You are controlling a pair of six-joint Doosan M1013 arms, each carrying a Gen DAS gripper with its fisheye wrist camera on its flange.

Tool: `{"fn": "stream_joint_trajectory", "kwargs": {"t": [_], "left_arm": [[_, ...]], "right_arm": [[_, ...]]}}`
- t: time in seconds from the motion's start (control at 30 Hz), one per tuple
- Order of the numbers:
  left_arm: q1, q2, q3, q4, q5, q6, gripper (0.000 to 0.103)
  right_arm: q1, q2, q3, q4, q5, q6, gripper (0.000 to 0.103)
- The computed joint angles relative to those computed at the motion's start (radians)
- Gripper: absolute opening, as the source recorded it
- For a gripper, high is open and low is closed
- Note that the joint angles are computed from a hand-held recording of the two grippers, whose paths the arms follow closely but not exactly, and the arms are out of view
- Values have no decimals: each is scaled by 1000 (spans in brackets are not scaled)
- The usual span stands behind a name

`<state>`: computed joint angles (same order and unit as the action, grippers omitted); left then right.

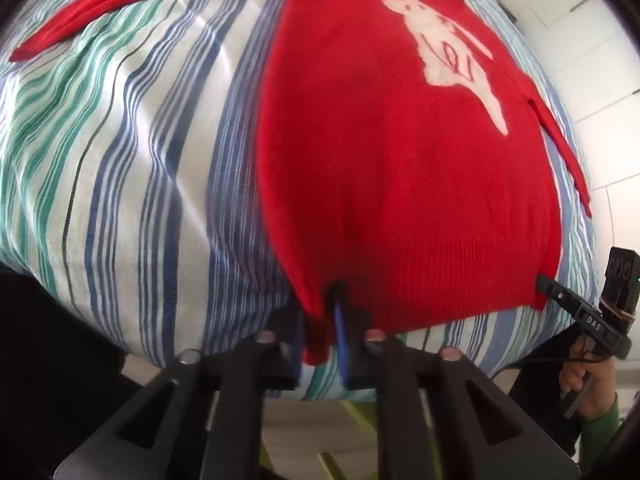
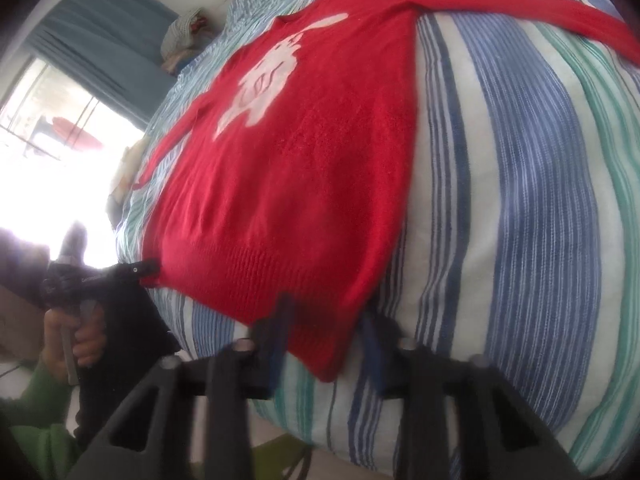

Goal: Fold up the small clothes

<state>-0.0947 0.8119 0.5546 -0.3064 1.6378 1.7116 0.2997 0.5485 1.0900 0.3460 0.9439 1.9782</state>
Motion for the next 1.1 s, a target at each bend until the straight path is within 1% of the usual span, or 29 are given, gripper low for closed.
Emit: {"fn": "stream_joint_trajectory", "kwargs": {"t": [0.07, 0.17, 0.27, 0.33, 0.43, 0.5, 0.53, 0.57, 0.6, 0.63, 0.67, 0.7, 0.73, 0.8, 0.87, 0.93, 1.0, 1.03, 1.1], "left_arm": [[2, -6, -6, 4, -2, 18, 3], [6, -38, 23, 54, -41, 64, 3], [6, -27, 14, 89, -20, 58, 3], [1, -9, 4, 115, 2, 55, 3], [-15, -14, 26, 165, -24, 62, 3], [-15, -14, 21, 169, -22, 52, 6], [-16, -14, 19, 166, -24, 45, 8], [-11, -21, 24, 159, -22, 40, 13], [-8, -30, 32, 158, -25, 39, 29], [-3, -47, 49, 160, -42, 40, 47], [0, -70, 77, 168, -81, 42, 53], [2, -94, 105, 181, -124, 45, 60], [4, -114, 126, 191, -162, 49, 61], [8, -135, 138, 183, -211, 53, 63], [10, -139, 129, 124, -246, 62, 68], [1, -132, 116, 72, -279, 86, 77], [-16, -128, 124, 51, -319, 115, 77], [-26, -117, 117, 46, -320, 125, 78], [-43, -92, 105, 45, -296, 124, 78]], "right_arm": [[4, 1, -7, -20, 7, 7, 4], [21, -17, -13, -73, 39, -6, 4], [36, -35, -10, -106, 68, -16, 3], [40, -28, -15, -122, 87, 5, 3], [29, 6, -32, -112, 126, 54, 3], [27, 19, -44, -112, 140, 59, 3], [30, 22, -54, -125, 151, 58, 3], [34, 25, -64, -139, 164, 53, 4], [37, 26, -71, -150, 174, 49, 4], [39, 23, -73, -159, 179, 48, 12], [41, 20, -76, -166, 191, 51, 19], [44, 12, -71, -175, 200, 52, 31], [45, 2, -66, -194, 203, 57, 35], [53, -17, -60, -254, 208, 75, 35], [63, -24, -73, -333, 225, 87, 35], [71, -21, -102, -381, 220, 75, 35], [77, -5, -145, -407, 193, 55, 35], [79, 5, -163, -406, 172, 43, 35], [81, 34, -198, -393, 141, 15, 36]]}}
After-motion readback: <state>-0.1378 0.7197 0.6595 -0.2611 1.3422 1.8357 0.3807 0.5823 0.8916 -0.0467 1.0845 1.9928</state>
